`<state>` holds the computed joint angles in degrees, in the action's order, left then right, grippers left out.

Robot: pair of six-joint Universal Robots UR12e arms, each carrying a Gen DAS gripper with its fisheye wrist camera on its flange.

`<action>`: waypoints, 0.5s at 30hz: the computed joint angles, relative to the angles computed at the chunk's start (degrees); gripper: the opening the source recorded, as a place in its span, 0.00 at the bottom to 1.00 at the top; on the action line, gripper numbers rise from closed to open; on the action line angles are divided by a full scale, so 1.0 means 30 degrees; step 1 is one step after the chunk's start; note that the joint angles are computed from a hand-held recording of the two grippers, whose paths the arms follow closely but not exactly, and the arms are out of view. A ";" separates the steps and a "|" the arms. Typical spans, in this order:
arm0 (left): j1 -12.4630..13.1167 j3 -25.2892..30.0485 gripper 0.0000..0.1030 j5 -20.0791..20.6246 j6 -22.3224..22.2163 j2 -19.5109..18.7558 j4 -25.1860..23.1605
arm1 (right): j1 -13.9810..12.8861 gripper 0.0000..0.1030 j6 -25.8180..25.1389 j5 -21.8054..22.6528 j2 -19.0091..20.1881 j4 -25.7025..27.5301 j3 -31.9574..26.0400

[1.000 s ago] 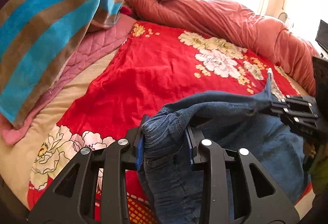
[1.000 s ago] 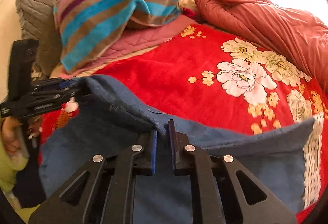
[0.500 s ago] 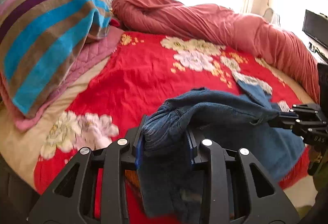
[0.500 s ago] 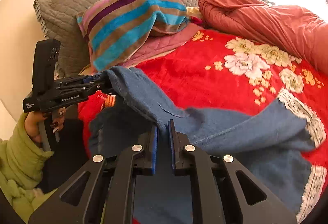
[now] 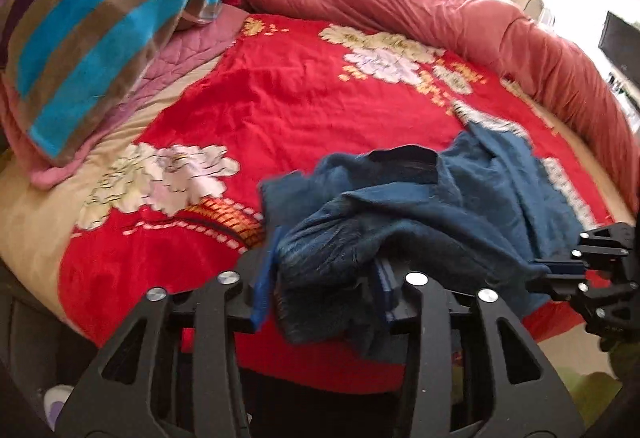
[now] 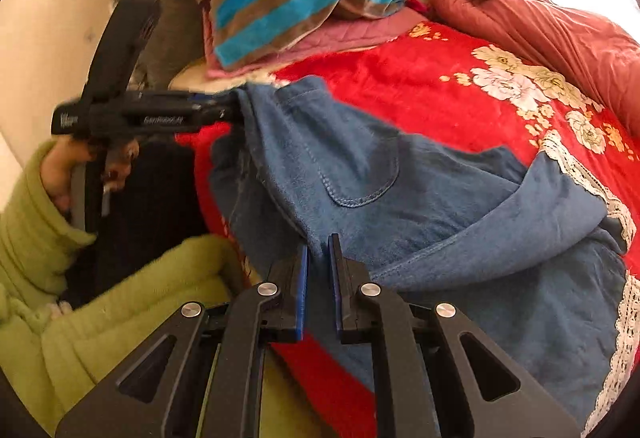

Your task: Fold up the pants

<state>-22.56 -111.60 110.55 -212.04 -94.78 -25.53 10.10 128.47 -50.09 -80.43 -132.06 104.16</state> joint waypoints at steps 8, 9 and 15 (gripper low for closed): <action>0.0152 -0.0727 0.53 -0.0405 -0.0936 0.0826 -0.0794 | 0.0229 0.09 -0.0122 -0.0384 0.0079 0.0526 -0.0087; 0.0165 -0.0885 0.53 -0.0474 -0.1113 0.0992 -0.0748 | 0.0235 0.09 -0.0241 -0.0367 0.0073 0.0620 -0.0104; -0.1141 -0.0717 0.41 0.2724 -0.1255 0.1456 -0.0420 | 0.0315 0.09 -0.1683 -0.0005 -0.0018 0.2175 -0.0271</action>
